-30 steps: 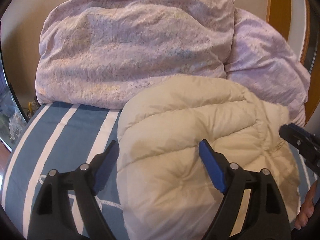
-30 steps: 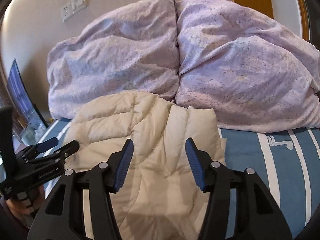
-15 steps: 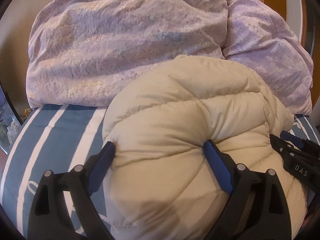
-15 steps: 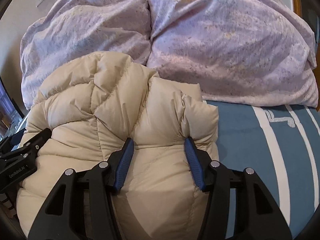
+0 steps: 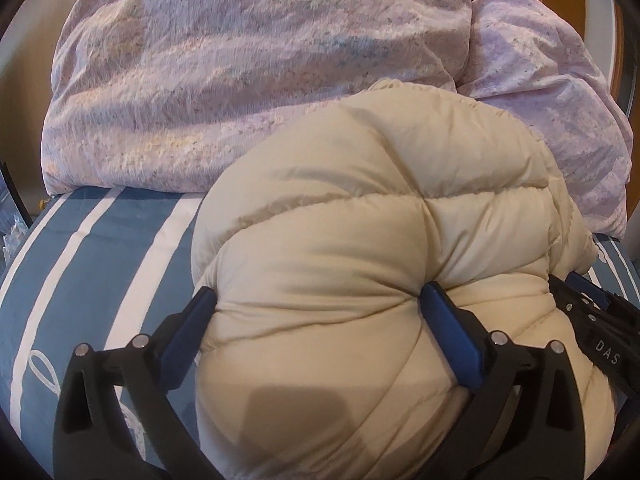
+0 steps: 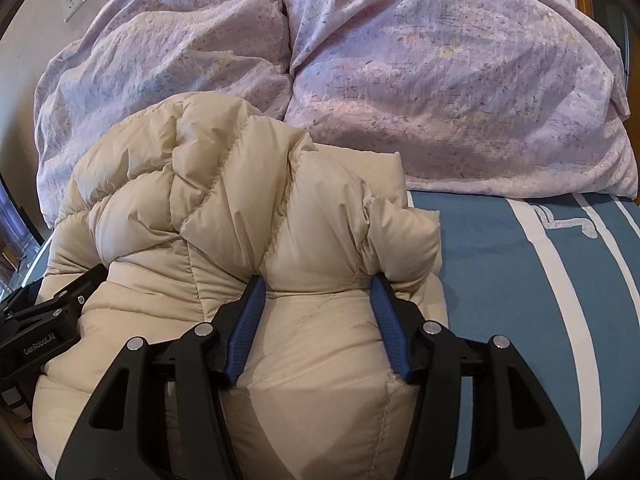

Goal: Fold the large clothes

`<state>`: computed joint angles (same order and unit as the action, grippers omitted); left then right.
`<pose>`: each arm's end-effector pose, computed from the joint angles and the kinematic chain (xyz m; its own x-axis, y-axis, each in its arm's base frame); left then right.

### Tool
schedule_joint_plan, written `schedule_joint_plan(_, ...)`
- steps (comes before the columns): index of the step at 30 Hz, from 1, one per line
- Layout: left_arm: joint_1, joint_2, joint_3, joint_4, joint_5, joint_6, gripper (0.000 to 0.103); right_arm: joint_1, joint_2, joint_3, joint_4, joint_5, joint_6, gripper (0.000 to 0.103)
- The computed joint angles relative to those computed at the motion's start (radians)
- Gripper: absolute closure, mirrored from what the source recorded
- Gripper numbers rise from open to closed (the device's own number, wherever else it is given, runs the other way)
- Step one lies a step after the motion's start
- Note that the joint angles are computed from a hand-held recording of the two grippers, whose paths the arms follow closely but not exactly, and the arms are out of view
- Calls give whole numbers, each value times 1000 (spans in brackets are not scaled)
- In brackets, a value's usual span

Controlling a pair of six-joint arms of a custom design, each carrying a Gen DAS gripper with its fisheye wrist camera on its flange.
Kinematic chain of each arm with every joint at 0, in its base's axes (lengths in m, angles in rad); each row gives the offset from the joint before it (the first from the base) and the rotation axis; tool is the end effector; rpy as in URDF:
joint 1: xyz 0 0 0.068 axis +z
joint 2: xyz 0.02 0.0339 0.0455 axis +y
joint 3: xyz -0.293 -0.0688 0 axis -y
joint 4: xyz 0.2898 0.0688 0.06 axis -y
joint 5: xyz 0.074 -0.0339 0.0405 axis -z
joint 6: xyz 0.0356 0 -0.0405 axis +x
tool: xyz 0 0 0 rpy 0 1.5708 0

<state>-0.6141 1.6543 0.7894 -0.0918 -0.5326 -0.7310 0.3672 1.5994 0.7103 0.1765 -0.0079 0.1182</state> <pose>0.2870 -0.1802 0.1383 -0.6691 -0.2320 -0.7061 -0.2544 0.9641 -0.0757 0.3177 0.1225 0.1475 -0.6490 -0.1233 -0.7508 -0.2901 0.9523 0.0944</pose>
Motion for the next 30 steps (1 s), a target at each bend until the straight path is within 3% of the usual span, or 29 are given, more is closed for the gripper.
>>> schedule_joint_plan(16,-1,31,30,-39,-10,-6,2,-20,30,37,-30,-37,17,42)
schedule_joint_plan(24,12,17,5,1,21,-10,2,-26,39,44,-22,-51,42,39)
schedule_joint_plan(27,15,-16,-34,34,32,-31,2,-43,30,28,5,-98,54,31)
schedule_joint_plan(30,-5,-75,-62,-9,37,-87,2,-41,-27,-3,-23,-88,35,17)
